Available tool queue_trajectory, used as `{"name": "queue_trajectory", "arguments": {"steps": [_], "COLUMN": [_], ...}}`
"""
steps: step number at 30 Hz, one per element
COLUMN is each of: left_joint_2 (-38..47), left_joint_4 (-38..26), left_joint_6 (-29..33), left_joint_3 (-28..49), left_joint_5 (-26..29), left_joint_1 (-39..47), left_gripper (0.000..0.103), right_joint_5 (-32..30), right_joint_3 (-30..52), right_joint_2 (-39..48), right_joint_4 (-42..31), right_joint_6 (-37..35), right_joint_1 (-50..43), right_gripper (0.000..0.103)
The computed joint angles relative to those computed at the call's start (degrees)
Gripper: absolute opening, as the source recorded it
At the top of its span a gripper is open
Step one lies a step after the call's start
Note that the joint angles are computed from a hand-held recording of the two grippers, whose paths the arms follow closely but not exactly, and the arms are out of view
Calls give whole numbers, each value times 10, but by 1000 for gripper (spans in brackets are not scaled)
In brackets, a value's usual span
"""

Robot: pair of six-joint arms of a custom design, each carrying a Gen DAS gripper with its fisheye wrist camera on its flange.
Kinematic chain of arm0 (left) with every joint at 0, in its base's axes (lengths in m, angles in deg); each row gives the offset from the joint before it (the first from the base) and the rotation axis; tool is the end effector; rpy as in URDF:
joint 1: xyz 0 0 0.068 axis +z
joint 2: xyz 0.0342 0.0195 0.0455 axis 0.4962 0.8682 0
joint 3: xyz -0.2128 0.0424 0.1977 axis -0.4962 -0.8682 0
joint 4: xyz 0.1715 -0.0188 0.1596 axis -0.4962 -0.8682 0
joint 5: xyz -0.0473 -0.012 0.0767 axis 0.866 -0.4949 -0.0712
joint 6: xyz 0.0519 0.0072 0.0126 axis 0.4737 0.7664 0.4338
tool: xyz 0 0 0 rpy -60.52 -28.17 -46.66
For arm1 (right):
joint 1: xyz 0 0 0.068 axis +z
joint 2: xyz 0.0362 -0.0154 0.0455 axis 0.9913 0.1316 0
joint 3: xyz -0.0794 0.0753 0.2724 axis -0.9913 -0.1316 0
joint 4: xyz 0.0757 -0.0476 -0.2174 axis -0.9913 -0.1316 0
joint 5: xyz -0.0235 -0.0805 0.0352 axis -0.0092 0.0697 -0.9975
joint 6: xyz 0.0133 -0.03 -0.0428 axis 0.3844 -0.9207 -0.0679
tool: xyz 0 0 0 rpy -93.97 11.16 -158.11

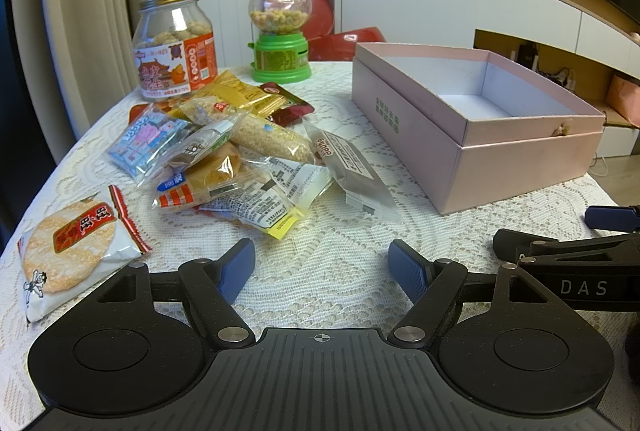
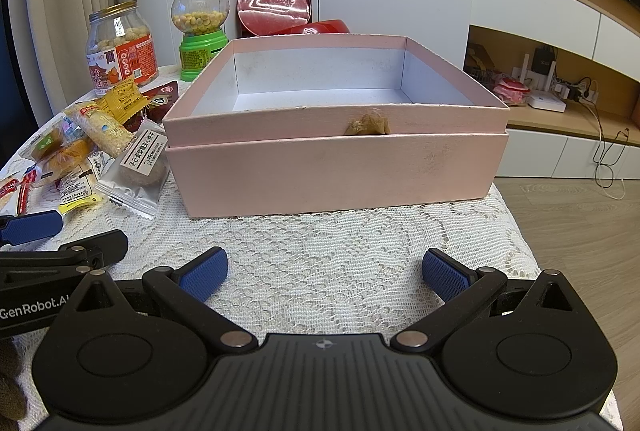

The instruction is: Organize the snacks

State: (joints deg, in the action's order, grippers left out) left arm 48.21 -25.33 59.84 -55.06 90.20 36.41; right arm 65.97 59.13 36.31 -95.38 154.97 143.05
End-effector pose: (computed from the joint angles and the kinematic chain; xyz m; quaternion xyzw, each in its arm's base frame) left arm 0.2275 0.0108 0.1362 0.2215 0.8693 -0.0963 0.4313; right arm 0.1577 0.2235 0.1113 0.1629 0.8833 -0.0632 0.4351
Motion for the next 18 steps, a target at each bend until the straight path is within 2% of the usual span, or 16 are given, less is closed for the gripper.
{"name": "queue_trajectory", "arguments": {"steps": [18], "left_joint_2": [0], "left_joint_4": [2], "left_joint_6": [-2], "left_joint_3": [-1], "left_joint_5": [-2], "left_joint_1": [-3], "left_gripper": [80], "right_joint_5": [0], "right_joint_3": [0], "right_joint_2": [0], "right_joint_4": [0], "right_joint_6": [0], "right_joint_1": [0], "right_gripper": [103]}}
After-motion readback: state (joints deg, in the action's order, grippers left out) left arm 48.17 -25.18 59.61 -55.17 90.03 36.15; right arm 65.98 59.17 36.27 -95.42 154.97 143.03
